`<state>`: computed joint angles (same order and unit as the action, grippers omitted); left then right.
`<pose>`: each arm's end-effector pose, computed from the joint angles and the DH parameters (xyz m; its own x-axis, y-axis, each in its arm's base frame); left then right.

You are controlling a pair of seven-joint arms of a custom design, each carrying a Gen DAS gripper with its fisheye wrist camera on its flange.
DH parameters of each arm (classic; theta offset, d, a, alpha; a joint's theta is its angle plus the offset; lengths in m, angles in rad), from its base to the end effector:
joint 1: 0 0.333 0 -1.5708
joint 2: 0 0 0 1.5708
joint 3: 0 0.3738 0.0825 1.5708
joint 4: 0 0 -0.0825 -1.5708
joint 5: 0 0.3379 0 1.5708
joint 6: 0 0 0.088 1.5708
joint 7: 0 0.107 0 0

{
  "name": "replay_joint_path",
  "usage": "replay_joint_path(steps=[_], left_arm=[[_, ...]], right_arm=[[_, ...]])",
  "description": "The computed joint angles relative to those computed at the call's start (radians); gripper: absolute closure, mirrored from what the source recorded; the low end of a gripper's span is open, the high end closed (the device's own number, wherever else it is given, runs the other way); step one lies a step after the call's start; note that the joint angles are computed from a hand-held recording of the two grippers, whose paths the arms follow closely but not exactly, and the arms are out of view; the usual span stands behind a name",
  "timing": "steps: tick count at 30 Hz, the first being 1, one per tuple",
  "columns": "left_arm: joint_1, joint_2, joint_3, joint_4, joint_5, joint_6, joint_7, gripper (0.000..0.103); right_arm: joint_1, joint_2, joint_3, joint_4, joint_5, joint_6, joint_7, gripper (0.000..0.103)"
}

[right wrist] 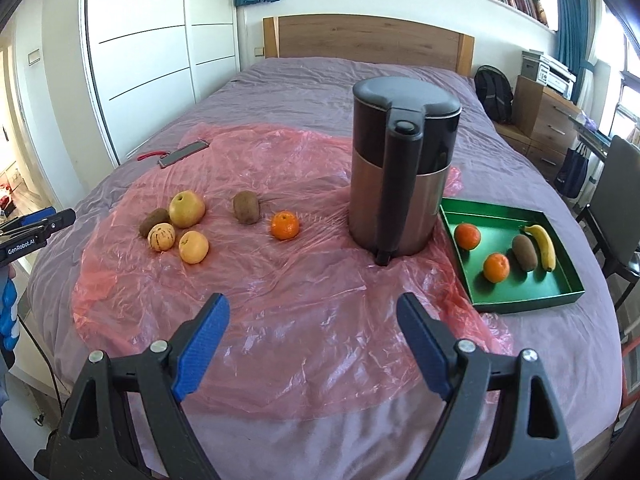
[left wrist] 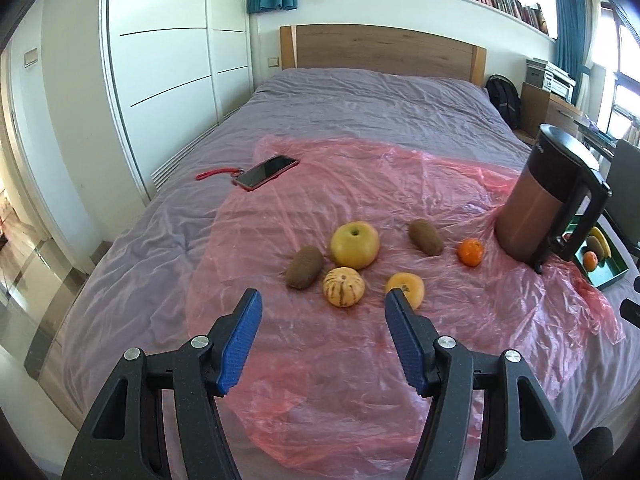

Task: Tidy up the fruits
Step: 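Lower the left tool onto a kiwi while the right tool approaches a mandarin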

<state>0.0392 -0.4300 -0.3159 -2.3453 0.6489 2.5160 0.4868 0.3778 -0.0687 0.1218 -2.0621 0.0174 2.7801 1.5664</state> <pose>0.3801 -0.1410 0.6198 0.3680 -0.9296 -0.0197 -0.6306 -0.2339 -0.7400 0.4703 0.2585 0.6347 0.4753 -0.8798 -0.0044 -0.6231 -0.3330 -0.7077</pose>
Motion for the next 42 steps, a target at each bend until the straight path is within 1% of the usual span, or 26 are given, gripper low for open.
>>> replay_joint_path(steps=[5, 11, 14, 18, 22, 26, 34, 35, 36, 38, 40, 42], left_arm=[[0.025, 0.025, 0.048, -0.032, -0.003, 0.026, 0.026, 0.045], [0.051, 0.099, 0.089, -0.032, 0.007, 0.071, 0.083, 0.045], [0.049, 0.150, 0.125, -0.025, -0.020, 0.119, 0.139, 0.045], [0.038, 0.232, 0.170, -0.001, -0.102, 0.186, 0.252, 0.045], [0.025, 0.307, 0.197, 0.035, -0.196, 0.226, 0.376, 0.045], [0.017, 0.373, 0.214, 0.074, -0.282, 0.240, 0.488, 0.045], [0.010, 0.479, 0.231, 0.137, -0.400, 0.252, 0.651, 0.045], [0.012, 0.488, 0.231, 0.139, -0.432, 0.259, 0.682, 0.045], [0.013, 0.494, 0.231, 0.140, -0.461, 0.267, 0.706, 0.045], [0.016, 0.504, 0.233, 0.145, -0.503, 0.273, 0.742, 0.046], [0.017, 0.514, 0.236, 0.151, -0.521, 0.273, 0.768, 0.050], [0.021, 0.518, 0.234, 0.148, -0.558, 0.281, 0.809, 0.050]], right_arm=[[0.014, 0.072, 0.012, 0.056, -0.023, -0.014, 0.009, 0.000], [0.037, 0.176, 0.016, 0.147, -0.042, -0.035, 0.018, 0.000], [0.051, 0.236, 0.017, 0.206, -0.049, -0.055, 0.014, 0.000], [0.062, 0.313, 0.018, 0.290, -0.038, -0.082, -0.003, 0.000], [0.077, 0.400, 0.013, 0.398, -0.037, -0.115, -0.007, 0.000], [0.098, 0.477, -0.006, 0.495, -0.057, -0.139, 0.002, 0.000], [0.122, 0.605, -0.035, 0.656, -0.077, -0.193, 0.032, 0.000], [0.125, 0.617, -0.040, 0.671, -0.081, -0.198, 0.037, 0.000], [0.126, 0.631, -0.042, 0.689, -0.081, -0.205, 0.043, 0.001], [0.129, 0.658, -0.050, 0.726, -0.084, -0.221, 0.056, 0.006], [0.133, 0.682, -0.058, 0.758, -0.089, -0.235, 0.071, 0.015], [0.133, 0.706, -0.061, 0.790, -0.089, -0.249, 0.081, 0.017]])
